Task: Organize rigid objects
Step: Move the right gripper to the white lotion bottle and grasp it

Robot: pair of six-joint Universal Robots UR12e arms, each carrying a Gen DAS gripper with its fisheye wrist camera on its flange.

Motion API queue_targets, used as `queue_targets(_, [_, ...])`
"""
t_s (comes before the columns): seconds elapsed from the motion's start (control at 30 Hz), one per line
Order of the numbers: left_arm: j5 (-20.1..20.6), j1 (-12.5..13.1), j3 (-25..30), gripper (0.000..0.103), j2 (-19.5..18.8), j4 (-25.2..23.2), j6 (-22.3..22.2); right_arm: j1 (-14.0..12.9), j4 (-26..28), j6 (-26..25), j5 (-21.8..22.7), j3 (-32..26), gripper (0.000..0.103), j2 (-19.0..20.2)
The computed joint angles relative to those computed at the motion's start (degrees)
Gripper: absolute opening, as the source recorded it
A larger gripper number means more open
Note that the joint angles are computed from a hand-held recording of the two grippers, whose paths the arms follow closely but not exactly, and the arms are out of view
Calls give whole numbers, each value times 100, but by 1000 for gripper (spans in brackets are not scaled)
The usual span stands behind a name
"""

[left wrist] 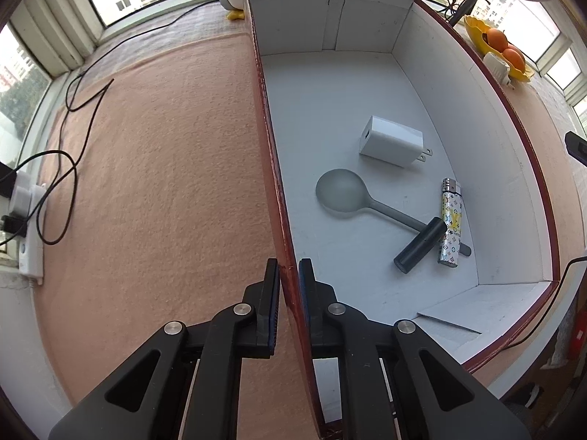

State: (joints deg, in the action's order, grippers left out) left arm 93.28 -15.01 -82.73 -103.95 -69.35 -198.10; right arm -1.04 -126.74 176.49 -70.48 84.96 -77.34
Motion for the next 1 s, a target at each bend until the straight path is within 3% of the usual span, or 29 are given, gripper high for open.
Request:
queue_targets(0.27, [-106, 20, 99, 10, -43, -184, 261, -228, 199, 591, -398, -52, 39, 188])
queue_targets(0.5, [-120, 23, 209, 11, -105, -350, 469, -403, 460, 1058, -24, -232, 39, 452])
queue_targets(0.77, [-144, 17, 300, 11, -155, -441, 473, -222, 511, 720, -300, -894, 39, 976])
queue_targets(1.0, [-195, 42, 333, 11, -176, -495, 450, -27, 1014, 115, -791, -1626, 39, 1492])
